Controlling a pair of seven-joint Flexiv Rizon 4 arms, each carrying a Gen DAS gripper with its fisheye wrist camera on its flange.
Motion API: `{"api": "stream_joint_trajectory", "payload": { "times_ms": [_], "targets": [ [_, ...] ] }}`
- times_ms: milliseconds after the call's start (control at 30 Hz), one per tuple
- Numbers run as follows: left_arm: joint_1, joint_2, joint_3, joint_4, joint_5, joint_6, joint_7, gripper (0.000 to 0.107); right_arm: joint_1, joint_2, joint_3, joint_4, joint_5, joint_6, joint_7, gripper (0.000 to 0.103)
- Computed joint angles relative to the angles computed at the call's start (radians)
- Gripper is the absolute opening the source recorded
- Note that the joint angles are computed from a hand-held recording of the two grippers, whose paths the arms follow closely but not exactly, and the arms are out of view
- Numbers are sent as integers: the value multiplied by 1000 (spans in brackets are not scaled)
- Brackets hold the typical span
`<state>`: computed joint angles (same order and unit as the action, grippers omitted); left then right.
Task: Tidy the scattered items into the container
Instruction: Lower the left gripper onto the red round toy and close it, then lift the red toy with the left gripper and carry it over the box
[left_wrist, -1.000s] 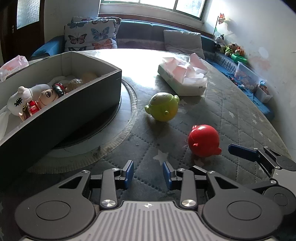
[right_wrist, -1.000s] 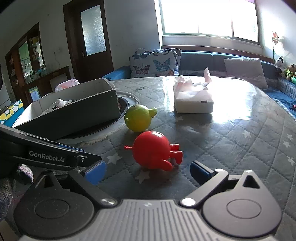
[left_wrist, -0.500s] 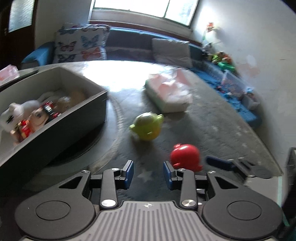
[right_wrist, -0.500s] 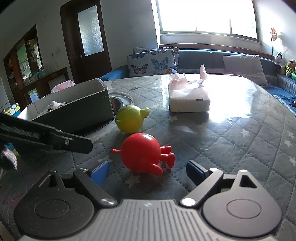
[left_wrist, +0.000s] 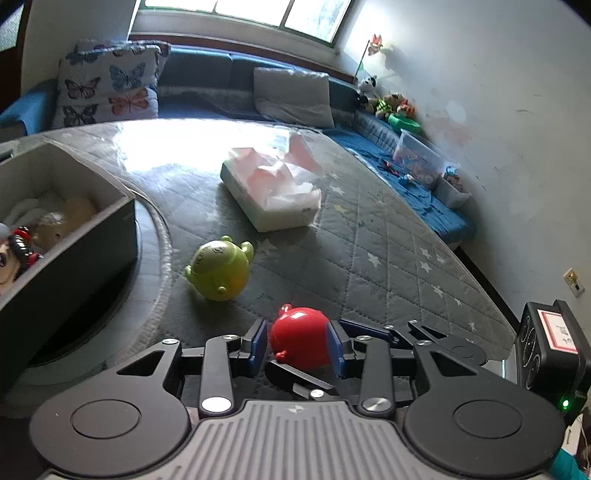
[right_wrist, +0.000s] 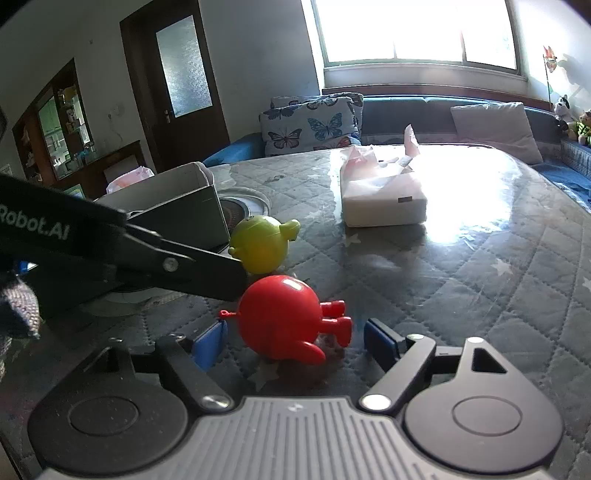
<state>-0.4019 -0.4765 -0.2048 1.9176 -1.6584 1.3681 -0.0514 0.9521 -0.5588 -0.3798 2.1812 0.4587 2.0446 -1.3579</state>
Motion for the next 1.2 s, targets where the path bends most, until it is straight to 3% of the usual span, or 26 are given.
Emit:
{"api": "stream_joint_trajectory", "payload": {
  "times_ms": [300, 400, 700, 1200],
  "targets": [
    [65, -24, -35, 0, 161, -45, -137, 38, -20, 0, 21, -3, -5, 8, -7, 75],
    [86, -33, -49, -4, 189, -57, -161, 38, -37, -1, 36, -7, -12, 12, -9, 68],
    [129, -49, -77, -16, 182, -84, -175, 41, -22, -6, 19, -15, -14, 2, -25, 66],
    [182, -89, -88, -44, 263, -172, -326, 50, 7, -16, -19, -21, -22, -16, -22, 66]
  ]
}}
